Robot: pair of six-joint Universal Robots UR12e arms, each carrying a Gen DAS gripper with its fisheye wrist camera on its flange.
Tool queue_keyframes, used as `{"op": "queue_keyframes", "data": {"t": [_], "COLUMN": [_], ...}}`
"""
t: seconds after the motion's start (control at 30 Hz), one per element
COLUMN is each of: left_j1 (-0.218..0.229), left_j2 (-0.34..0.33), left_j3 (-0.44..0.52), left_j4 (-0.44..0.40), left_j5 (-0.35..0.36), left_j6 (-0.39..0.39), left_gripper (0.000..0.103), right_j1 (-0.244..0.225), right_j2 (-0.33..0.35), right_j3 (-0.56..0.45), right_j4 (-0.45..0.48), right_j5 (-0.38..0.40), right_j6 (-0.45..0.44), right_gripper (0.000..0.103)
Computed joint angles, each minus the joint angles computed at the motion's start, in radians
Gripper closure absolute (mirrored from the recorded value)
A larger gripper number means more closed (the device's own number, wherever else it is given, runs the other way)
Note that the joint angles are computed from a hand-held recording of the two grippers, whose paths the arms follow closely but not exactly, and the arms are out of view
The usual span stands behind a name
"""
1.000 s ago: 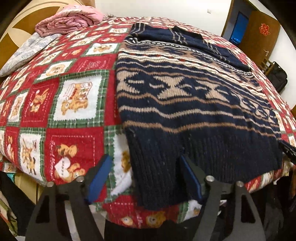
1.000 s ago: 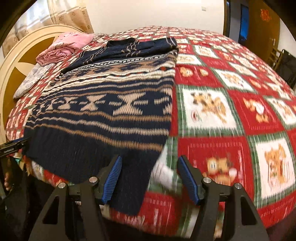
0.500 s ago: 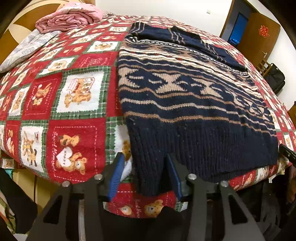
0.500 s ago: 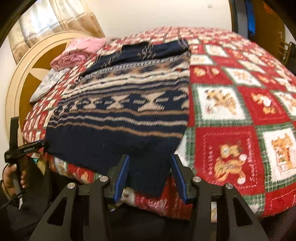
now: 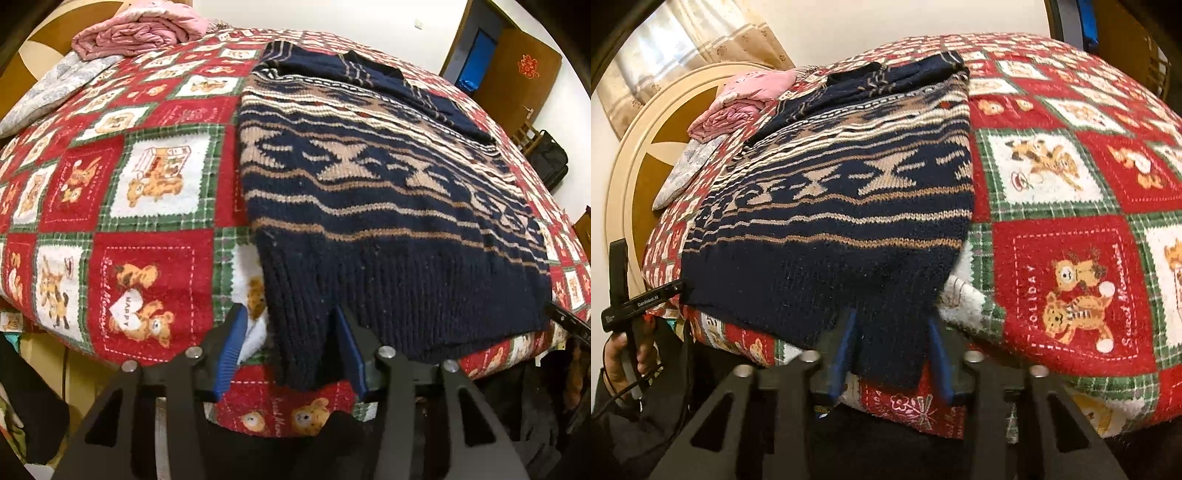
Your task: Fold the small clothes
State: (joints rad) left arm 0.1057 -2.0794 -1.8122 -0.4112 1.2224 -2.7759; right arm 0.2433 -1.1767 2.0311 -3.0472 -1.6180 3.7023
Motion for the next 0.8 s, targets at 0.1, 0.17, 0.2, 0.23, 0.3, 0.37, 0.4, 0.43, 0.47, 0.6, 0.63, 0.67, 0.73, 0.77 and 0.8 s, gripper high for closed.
{"op": "queue_keyframes", "data": {"t": [0.1,0.17,0.2,0.23,0.3,0.37,0.4,0.43,0.47,0.6,0.63,0.67,0.73,0.77,0.8], "left_j1": [0.002,0.002,0.001,0.000,0.000,-0.004,-0.006,-0.007,-0.007,0.005,0.008,0.012,0.020,0.024,0.030], "left_j2": [0.001,0.003,0.005,0.006,0.003,-0.002,-0.001,-0.001,0.000,0.004,0.005,0.005,0.006,0.007,0.009], "left_j3": [0.001,0.000,-0.001,-0.002,-0.002,-0.003,-0.007,-0.009,-0.010,-0.005,-0.004,-0.003,0.003,0.003,0.002], "left_j4": [-0.015,-0.015,-0.012,-0.010,-0.002,0.002,0.014,0.020,0.021,0.006,0.004,-0.001,-0.014,-0.012,-0.004], "left_j5": [-0.013,-0.016,-0.015,-0.015,-0.019,-0.018,-0.012,-0.011,-0.010,-0.044,-0.054,-0.065,-0.091,-0.106,-0.126], "left_j6": [0.014,0.011,0.014,0.014,0.002,0.000,0.008,0.020,0.031,0.033,0.028,0.025,0.011,0.006,-0.004], "left_gripper": [0.061,0.062,0.063,0.063,0.062,0.056,0.056,0.057,0.068,0.090,0.090,0.090,0.091,0.091,0.091], "right_j1": [-0.005,-0.008,-0.010,-0.012,-0.014,-0.010,-0.008,-0.005,-0.003,-0.010,-0.013,-0.014,-0.014,-0.014,-0.014], "right_j2": [0.004,0.001,0.003,0.004,0.013,0.014,0.013,0.012,0.011,0.005,0.002,0.000,-0.006,-0.008,-0.010], "right_j3": [0.005,0.011,0.013,0.012,0.009,0.005,0.002,0.002,0.001,0.018,0.024,0.031,0.039,0.044,0.048], "right_j4": [-0.011,-0.047,-0.060,-0.049,-0.045,-0.040,-0.035,-0.032,-0.029,-0.087,-0.107,-0.139,-0.180,-0.204,-0.221], "right_j5": [0.009,0.024,0.034,0.033,0.037,0.029,0.024,0.020,0.017,0.048,0.055,0.058,0.049,0.048,0.045], "right_j6": [0.018,0.025,0.024,0.024,0.034,0.024,0.017,0.012,0.007,0.014,0.013,0.014,0.012,0.011,0.011], "right_gripper": [0.076,0.076,0.076,0.076,0.076,0.076,0.076,0.076,0.078,0.095,0.095,0.095,0.095,0.095,0.095]}}
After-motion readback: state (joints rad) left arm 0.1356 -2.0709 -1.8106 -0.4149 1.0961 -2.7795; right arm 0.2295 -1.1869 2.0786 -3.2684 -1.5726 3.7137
